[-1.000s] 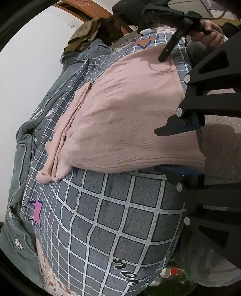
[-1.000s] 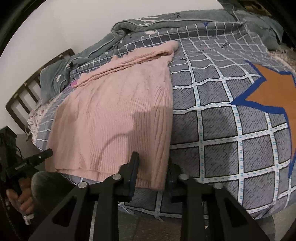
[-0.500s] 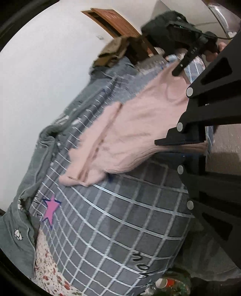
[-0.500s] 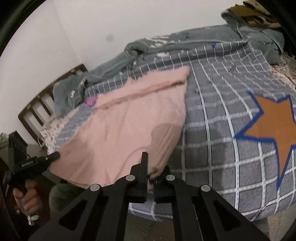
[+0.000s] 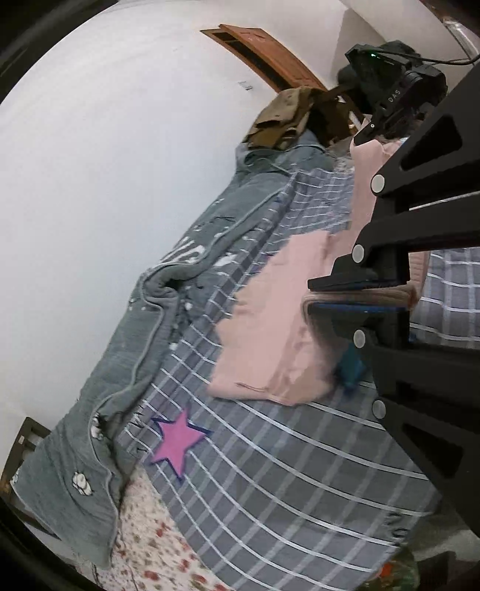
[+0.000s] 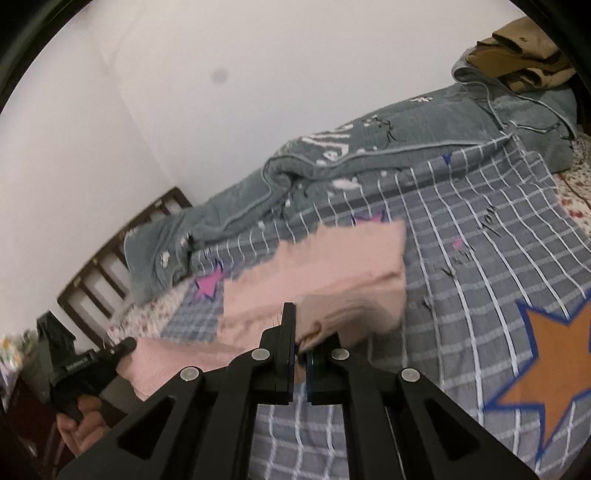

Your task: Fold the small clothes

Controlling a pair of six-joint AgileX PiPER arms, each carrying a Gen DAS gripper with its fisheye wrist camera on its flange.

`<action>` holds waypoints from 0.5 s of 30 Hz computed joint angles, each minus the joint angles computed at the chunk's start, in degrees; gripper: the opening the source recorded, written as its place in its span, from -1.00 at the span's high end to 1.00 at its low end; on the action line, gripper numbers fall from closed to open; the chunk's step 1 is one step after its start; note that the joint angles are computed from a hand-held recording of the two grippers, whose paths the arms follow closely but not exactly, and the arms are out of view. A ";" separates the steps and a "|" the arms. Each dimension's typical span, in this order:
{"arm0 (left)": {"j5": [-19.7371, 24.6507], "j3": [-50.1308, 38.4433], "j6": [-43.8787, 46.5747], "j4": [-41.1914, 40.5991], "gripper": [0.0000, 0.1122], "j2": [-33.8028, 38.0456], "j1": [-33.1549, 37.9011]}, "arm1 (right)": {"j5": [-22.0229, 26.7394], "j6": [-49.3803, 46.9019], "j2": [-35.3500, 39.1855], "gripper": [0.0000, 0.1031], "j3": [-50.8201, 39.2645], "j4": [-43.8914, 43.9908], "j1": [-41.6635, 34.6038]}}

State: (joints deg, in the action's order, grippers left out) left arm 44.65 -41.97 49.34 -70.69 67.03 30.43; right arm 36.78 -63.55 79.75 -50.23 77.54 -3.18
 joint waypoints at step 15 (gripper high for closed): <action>-14.86 -27.87 -0.31 -9.59 0.88 34.63 -11.48 | -0.53 14.02 34.08 0.92 -39.48 -1.12 5.05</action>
